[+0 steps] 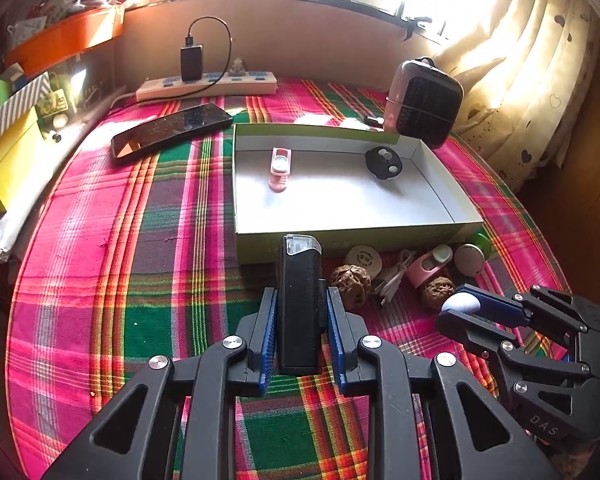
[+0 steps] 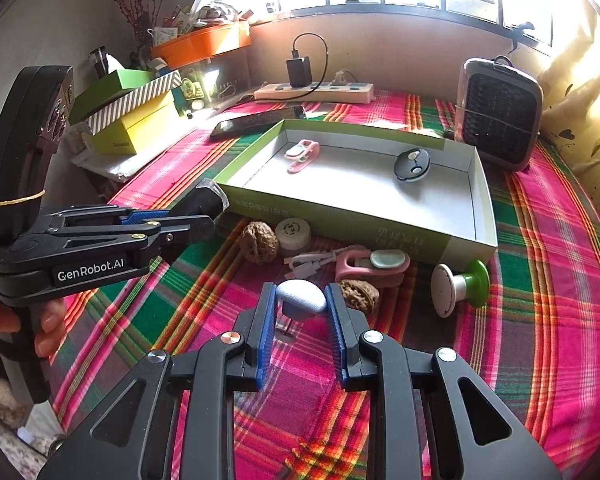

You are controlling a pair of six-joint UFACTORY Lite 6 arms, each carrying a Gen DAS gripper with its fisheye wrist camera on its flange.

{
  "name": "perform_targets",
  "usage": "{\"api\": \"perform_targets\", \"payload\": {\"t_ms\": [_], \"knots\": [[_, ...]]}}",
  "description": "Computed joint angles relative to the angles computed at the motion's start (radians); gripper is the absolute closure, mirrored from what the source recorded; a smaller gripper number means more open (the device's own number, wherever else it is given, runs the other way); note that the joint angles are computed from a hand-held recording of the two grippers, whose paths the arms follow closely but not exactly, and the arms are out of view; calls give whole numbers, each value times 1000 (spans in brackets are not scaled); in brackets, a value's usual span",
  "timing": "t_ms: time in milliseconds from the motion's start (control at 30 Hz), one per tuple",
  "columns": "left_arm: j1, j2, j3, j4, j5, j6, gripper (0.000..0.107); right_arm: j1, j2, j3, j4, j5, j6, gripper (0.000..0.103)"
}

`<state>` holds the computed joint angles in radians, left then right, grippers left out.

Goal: Organize objects
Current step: 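Carry black device and white mushroom in both grippers over the tray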

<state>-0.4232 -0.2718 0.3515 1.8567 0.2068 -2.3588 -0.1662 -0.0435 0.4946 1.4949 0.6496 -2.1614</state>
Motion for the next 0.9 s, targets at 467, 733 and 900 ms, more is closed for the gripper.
{"api": "perform_targets", "payload": {"t_ms": [467, 733, 900], "knots": [[86, 98, 145, 55, -58, 33, 86, 102, 161, 254, 14, -66, 137, 77], [144, 220, 244, 369, -94, -247, 86, 177, 324, 467, -13, -122, 247, 77], [169, 309, 314, 572, -106, -438, 86, 218, 442, 614, -65, -161, 352, 77]]}}
